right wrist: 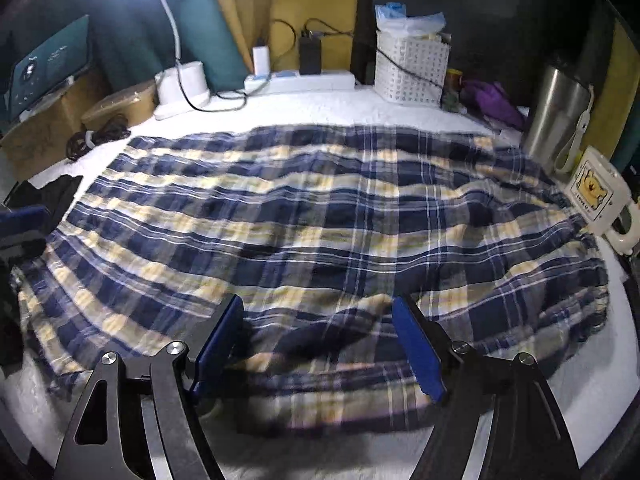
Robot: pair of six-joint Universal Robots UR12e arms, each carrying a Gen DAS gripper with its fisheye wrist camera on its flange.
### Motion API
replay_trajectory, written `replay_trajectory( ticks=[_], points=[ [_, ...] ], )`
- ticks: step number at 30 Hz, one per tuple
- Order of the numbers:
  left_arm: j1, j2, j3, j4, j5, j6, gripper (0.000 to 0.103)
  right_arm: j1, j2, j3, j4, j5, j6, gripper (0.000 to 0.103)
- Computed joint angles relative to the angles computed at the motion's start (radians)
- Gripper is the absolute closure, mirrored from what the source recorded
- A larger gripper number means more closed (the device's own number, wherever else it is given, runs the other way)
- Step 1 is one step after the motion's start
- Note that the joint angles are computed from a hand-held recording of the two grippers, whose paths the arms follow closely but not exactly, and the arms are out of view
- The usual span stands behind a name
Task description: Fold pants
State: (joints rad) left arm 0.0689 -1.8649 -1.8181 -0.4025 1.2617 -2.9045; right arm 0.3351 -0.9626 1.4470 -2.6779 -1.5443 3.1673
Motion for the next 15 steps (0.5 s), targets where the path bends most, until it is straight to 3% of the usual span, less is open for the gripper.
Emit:
replay_trajectory(
  ticks=[9, 15],
  points=[
    [-0.012, 0.007, -0.038, -0.040, 0.026, -0.016, 0.050, 0.021, 0.001, 0.002, 0.003, 0.065, -0.045, 0.025],
    [0.001, 0.018, -0.083, 0.022, 0.031, -0.022, 0.050, 0.022, -0.005, 0.026, 0.002, 0.080, -0.051, 0.025]
  ],
)
